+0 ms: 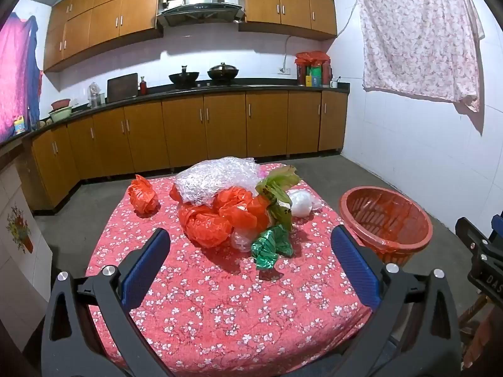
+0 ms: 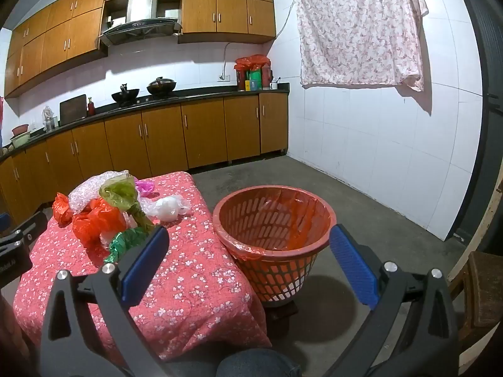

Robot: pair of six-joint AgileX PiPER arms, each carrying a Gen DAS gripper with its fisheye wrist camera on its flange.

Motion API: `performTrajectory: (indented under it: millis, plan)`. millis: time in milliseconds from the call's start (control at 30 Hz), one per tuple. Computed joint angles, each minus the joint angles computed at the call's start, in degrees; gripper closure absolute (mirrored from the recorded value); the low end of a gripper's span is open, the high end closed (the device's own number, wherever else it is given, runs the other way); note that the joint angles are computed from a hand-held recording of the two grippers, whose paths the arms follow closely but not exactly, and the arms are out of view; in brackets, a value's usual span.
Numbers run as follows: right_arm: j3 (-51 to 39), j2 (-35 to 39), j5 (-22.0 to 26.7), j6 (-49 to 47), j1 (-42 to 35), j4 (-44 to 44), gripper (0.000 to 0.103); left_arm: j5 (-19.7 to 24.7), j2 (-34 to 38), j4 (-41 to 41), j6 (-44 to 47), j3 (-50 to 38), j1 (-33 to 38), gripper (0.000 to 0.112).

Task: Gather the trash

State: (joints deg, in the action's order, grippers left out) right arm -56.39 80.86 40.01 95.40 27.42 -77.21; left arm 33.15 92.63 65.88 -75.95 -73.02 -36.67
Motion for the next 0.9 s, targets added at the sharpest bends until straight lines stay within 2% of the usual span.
performTrajectory:
  millis: [900]
  plan:
    - [0.0,0.0,0.1,-0.1,0.0,0.1,0.004,-0.1,0.0,-0.3,0.2,0.0,0.0,0.011]
